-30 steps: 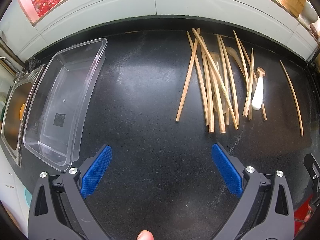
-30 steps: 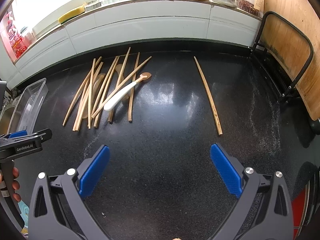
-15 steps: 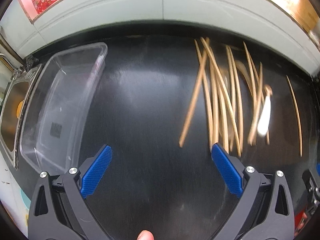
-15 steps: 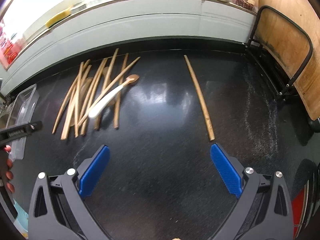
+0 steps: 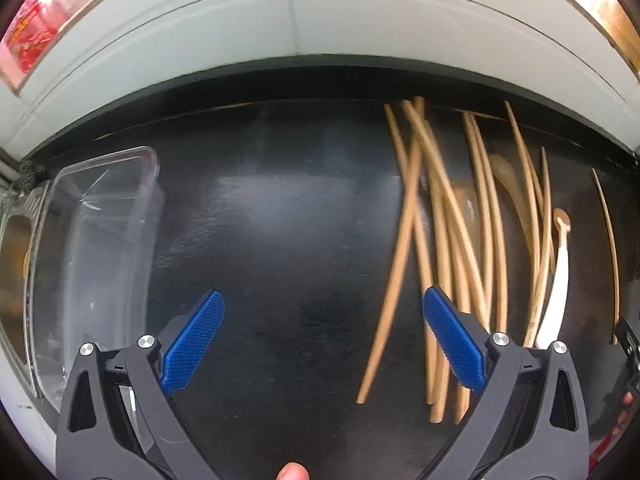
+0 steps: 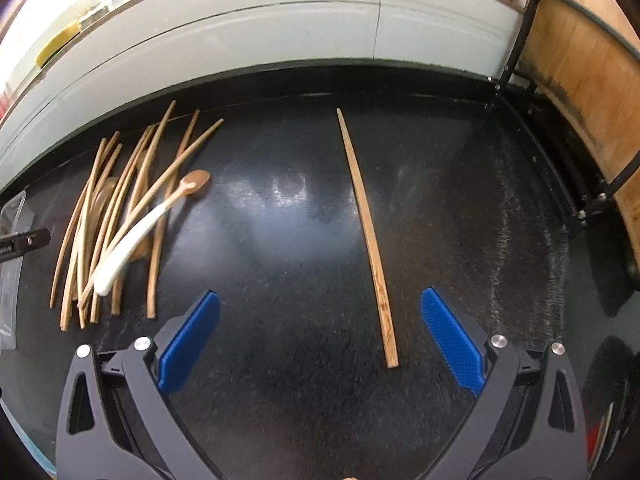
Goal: Organize utensils
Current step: 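Close the left tool on one wooden chopstick while the right tool grasps another chopstick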
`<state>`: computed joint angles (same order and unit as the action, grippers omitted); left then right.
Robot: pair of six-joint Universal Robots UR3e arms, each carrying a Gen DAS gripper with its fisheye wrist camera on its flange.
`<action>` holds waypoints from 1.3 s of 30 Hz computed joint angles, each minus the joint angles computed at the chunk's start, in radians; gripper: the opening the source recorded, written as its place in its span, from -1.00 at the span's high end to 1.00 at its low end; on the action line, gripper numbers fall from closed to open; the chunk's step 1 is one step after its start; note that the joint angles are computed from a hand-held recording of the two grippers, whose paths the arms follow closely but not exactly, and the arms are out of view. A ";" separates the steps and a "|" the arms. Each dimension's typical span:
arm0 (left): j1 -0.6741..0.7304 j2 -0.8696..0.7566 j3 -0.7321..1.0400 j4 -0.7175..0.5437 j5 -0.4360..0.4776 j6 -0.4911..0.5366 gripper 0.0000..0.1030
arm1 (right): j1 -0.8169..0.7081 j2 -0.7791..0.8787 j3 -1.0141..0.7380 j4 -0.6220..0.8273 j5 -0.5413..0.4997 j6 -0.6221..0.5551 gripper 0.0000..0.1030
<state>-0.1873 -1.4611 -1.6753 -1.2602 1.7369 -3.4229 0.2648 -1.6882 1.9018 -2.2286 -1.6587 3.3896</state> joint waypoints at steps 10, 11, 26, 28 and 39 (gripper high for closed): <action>0.002 -0.134 0.022 0.050 0.040 0.023 -0.89 | -0.061 0.132 -0.002 -0.067 -0.023 -0.069 -0.89; 0.004 -0.135 0.018 0.062 0.050 0.030 -0.90 | -0.080 0.141 0.007 -0.096 -0.002 -0.079 -0.89; 0.089 -0.315 0.201 0.116 -0.010 0.249 -0.90 | -0.162 0.317 -0.133 -0.186 0.095 -0.188 -0.90; 0.035 -0.342 0.222 0.158 0.027 0.321 -0.90 | -0.153 0.313 -0.134 -0.182 0.095 -0.185 -0.90; 0.017 -0.284 0.095 0.333 -0.011 0.377 0.79 | -0.187 0.279 -0.113 -0.213 0.160 -0.187 0.85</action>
